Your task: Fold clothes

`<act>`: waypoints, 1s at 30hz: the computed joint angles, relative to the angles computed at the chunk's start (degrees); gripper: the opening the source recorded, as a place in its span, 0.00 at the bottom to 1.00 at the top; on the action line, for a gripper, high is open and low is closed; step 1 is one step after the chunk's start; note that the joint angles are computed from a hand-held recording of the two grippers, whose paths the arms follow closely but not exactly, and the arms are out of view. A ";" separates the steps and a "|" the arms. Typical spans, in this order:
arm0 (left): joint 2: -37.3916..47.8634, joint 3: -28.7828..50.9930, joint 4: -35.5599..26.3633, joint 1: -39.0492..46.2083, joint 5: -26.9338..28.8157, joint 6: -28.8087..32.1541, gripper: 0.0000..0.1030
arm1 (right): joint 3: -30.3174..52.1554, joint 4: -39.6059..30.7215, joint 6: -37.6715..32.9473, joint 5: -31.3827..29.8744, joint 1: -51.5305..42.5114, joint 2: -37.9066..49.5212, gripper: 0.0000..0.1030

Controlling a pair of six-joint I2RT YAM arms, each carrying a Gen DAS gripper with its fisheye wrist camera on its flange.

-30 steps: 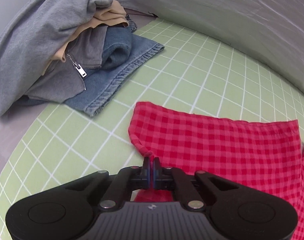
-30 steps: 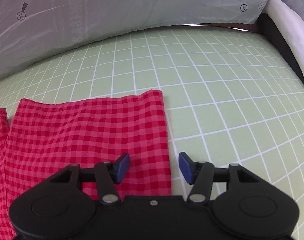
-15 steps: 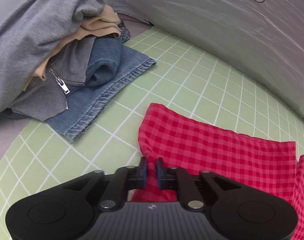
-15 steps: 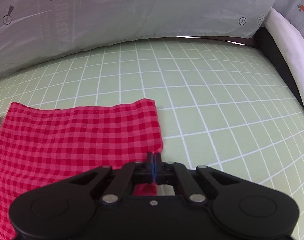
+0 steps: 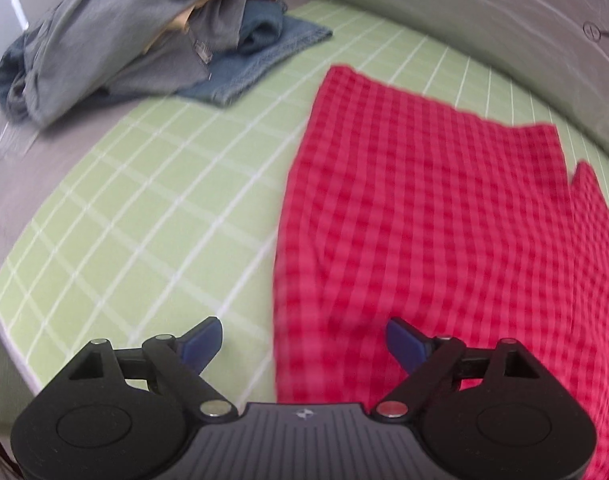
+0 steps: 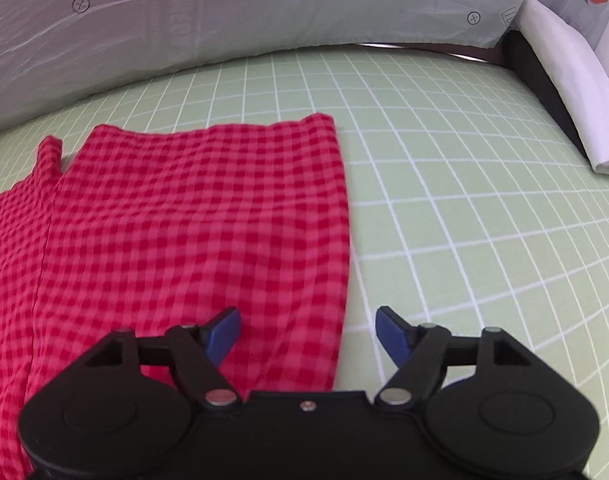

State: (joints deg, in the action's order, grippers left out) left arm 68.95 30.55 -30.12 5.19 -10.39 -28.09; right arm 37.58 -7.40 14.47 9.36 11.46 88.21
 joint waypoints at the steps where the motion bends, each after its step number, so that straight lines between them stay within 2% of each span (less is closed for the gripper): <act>1: -2.07 -1.63 -1.33 -0.46 0.30 -1.14 0.87 | -1.76 -0.64 0.39 -0.08 0.56 -2.01 0.74; 4: -7.55 -5.06 -4.22 -2.49 -0.33 -3.05 0.88 | -5.48 -2.51 1.04 0.03 2.17 -6.36 0.74; 11: -14.07 -7.53 -8.39 -5.92 -1.44 -3.98 0.88 | -9.69 -4.46 2.30 1.65 4.25 -10.62 0.78; 15: -14.02 -7.55 -6.98 -5.10 -0.56 -2.84 0.88 | -10.66 -5.26 1.96 1.71 4.51 -12.55 0.78; 19: -13.53 -7.16 -4.32 -1.66 2.70 -1.35 0.88 | -12.31 -5.54 1.71 1.61 3.67 -17.25 0.79; 21: -13.27 -7.02 -3.01 -0.47 4.05 -1.39 0.85 | -12.89 -5.73 1.47 1.58 2.74 -19.24 0.80; 22: -13.14 -6.94 -2.36 0.09 4.71 -1.41 0.82 | -13.09 -5.78 1.28 1.55 2.04 -19.82 0.80; 23: -13.09 -6.85 -1.84 0.40 5.27 -1.01 0.69 | -13.22 -5.94 1.17 1.54 1.37 -20.28 0.80; 24: -12.91 -6.71 -1.50 0.61 5.85 -0.79 0.52 | -13.27 -6.23 1.15 1.59 0.72 -20.58 0.80; 25: -12.60 -6.54 -1.23 0.83 6.36 -0.85 0.43 | -13.35 -6.55 1.20 1.56 0.04 -20.85 0.80; 26: -12.32 -6.36 -0.97 1.02 6.85 -0.91 0.19 | -13.46 -6.93 1.33 1.47 -0.68 -21.09 0.80; 27: -12.42 -6.24 -0.73 0.98 7.10 -0.97 0.03 | -13.62 -7.27 1.45 1.39 -1.38 -21.36 0.80; 30: -14.03 -5.59 0.08 -0.53 7.66 -1.05 0.03 | -14.15 -8.17 1.57 1.32 -3.27 -22.29 0.80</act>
